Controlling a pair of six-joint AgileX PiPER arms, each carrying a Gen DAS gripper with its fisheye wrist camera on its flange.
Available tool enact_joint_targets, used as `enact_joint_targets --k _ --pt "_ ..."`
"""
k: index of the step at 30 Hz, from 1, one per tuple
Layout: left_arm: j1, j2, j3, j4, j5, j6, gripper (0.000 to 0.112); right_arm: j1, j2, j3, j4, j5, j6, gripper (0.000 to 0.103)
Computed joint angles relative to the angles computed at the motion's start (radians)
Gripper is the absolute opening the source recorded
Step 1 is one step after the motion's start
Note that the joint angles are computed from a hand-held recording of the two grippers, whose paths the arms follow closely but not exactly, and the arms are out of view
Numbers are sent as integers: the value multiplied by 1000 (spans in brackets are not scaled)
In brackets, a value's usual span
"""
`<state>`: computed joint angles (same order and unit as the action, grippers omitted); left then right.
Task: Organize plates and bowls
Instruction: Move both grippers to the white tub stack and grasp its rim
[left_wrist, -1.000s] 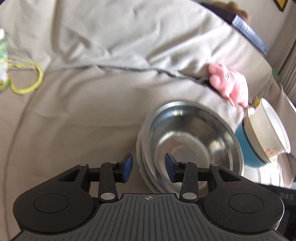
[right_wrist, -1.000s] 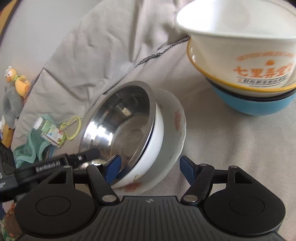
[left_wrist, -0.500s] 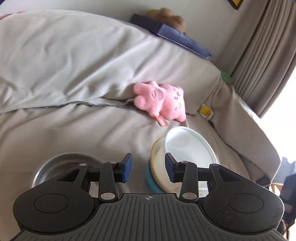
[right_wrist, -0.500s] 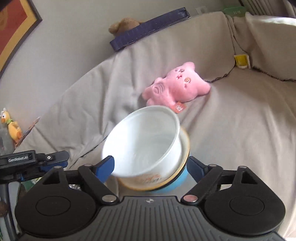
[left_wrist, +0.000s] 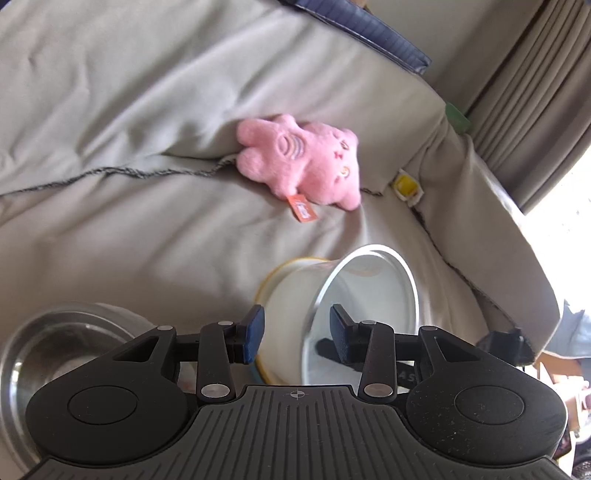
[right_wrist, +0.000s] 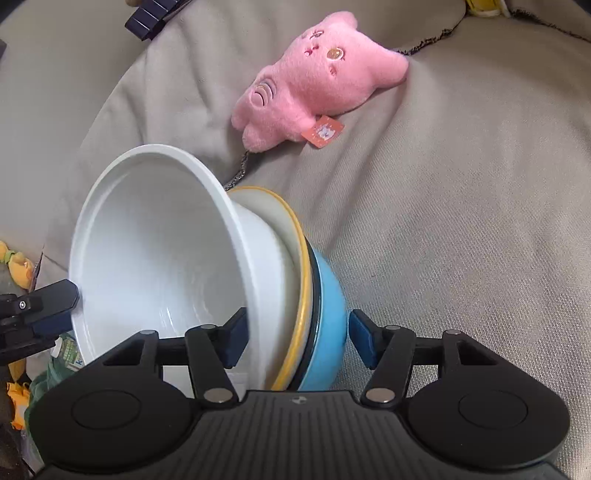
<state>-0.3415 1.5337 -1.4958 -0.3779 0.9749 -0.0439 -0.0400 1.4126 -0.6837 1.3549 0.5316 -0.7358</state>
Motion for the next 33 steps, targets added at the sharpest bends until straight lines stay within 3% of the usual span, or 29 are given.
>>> enact_joint_targets --k 4,7,13,17,26,33 --pt "-54 20 -28 77 7 -87 43 -63 17 15 58 65 -74 55" --pt "-89 42 -51 143 20 -129 46 -38 5 20 30 20 -56 52" --pt "-190 135 -139 358 113 -239 46 -30 -5 23 36 29 -71 52" --pt "-219 180 -152 430 117 -266 48 -39 -10 31 38 42 -80 52" --pt "-223 255 -166 382 95 -275 53 -45 -8 36 57 40 -122 52" --pt "-269 288 -247 416 191 -300 56 -86 9 48 83 71 -157 52"
